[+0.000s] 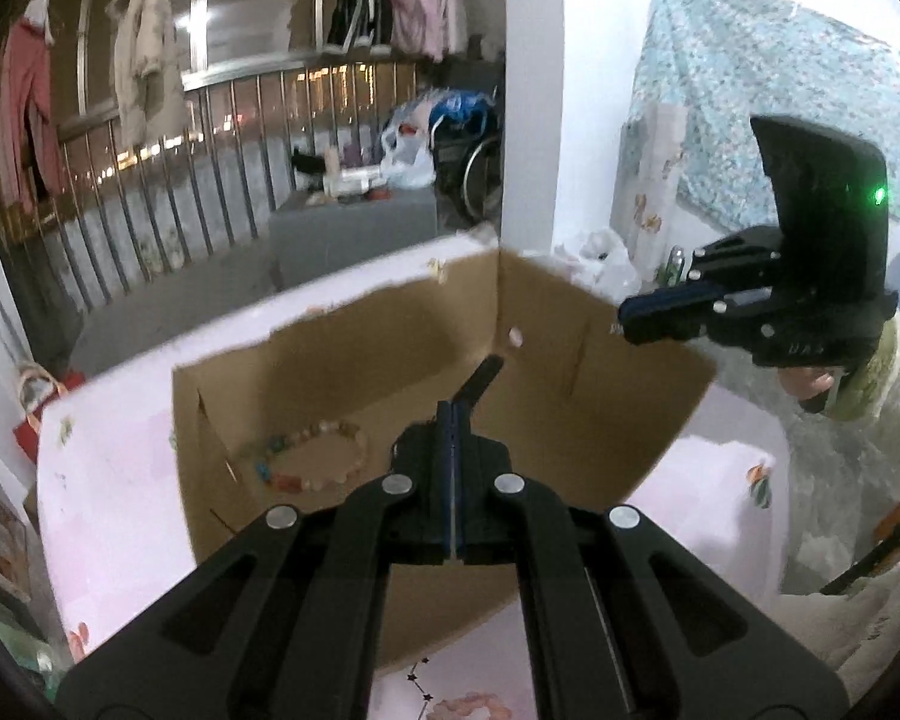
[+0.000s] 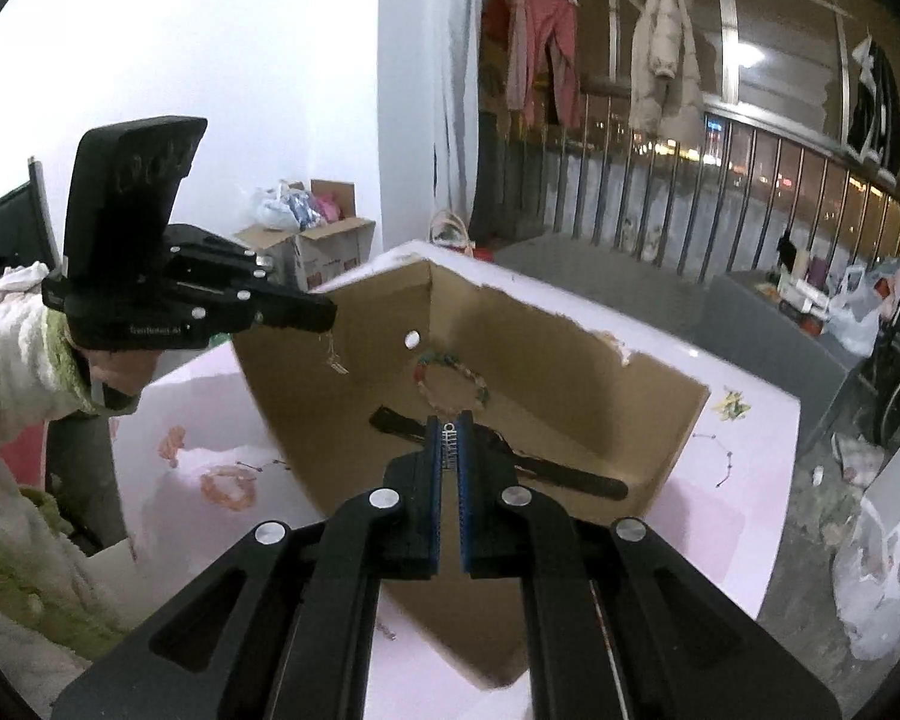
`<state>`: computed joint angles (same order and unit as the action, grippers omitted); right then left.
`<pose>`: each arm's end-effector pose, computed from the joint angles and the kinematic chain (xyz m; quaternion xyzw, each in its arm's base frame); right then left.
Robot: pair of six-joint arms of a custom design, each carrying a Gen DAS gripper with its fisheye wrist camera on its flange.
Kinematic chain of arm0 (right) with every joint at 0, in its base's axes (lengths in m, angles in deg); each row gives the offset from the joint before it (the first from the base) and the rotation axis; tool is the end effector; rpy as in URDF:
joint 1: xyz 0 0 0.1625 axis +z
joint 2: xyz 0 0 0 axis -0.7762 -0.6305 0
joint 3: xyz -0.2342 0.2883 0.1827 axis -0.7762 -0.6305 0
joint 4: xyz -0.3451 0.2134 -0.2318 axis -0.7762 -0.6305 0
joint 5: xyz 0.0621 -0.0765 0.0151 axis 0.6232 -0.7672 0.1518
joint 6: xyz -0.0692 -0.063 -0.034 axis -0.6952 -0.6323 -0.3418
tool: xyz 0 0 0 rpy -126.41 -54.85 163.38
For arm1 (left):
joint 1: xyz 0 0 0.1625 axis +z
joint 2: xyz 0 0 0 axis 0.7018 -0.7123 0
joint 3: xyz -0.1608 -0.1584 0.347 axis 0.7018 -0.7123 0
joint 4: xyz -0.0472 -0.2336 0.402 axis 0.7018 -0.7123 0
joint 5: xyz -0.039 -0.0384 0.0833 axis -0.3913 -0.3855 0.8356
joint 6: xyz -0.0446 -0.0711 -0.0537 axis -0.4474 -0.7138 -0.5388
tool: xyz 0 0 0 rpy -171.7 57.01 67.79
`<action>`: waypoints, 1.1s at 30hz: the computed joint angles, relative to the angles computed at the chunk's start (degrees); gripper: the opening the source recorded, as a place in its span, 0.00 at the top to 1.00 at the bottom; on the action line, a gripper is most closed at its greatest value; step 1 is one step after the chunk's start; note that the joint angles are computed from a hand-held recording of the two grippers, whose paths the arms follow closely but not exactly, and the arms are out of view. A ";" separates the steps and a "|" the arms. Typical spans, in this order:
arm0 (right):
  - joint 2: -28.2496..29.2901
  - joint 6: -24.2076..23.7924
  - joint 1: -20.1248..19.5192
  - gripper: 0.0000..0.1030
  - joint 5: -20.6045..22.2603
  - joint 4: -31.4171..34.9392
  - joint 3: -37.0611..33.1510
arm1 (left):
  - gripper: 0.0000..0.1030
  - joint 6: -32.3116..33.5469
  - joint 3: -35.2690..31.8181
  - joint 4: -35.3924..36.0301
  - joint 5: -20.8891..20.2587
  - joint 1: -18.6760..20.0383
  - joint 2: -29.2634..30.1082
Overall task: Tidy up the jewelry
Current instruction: 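Open both grippers over the box to drop the pieces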
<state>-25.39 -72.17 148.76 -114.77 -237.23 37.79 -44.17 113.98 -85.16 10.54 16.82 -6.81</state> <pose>0.2227 -0.6969 0.1567 0.4627 -0.8298 0.2729 0.1511 -0.1586 -0.6463 0.2070 0.4331 0.8333 -0.2852 0.1917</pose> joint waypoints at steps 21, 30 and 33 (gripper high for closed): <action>-5.48 5.07 -1.55 0.75 2.30 -3.17 8.14 | 0.70 -2.69 4.75 -1.16 0.69 0.76 -3.36; -7.42 6.18 -2.13 0.75 0.64 -2.22 15.25 | 0.67 -5.79 14.48 -0.09 -2.22 -0.43 -9.48; -5.53 6.74 -2.06 0.75 -2.30 -4.19 14.21 | 0.67 -5.57 14.58 -2.88 2.22 -0.56 -6.75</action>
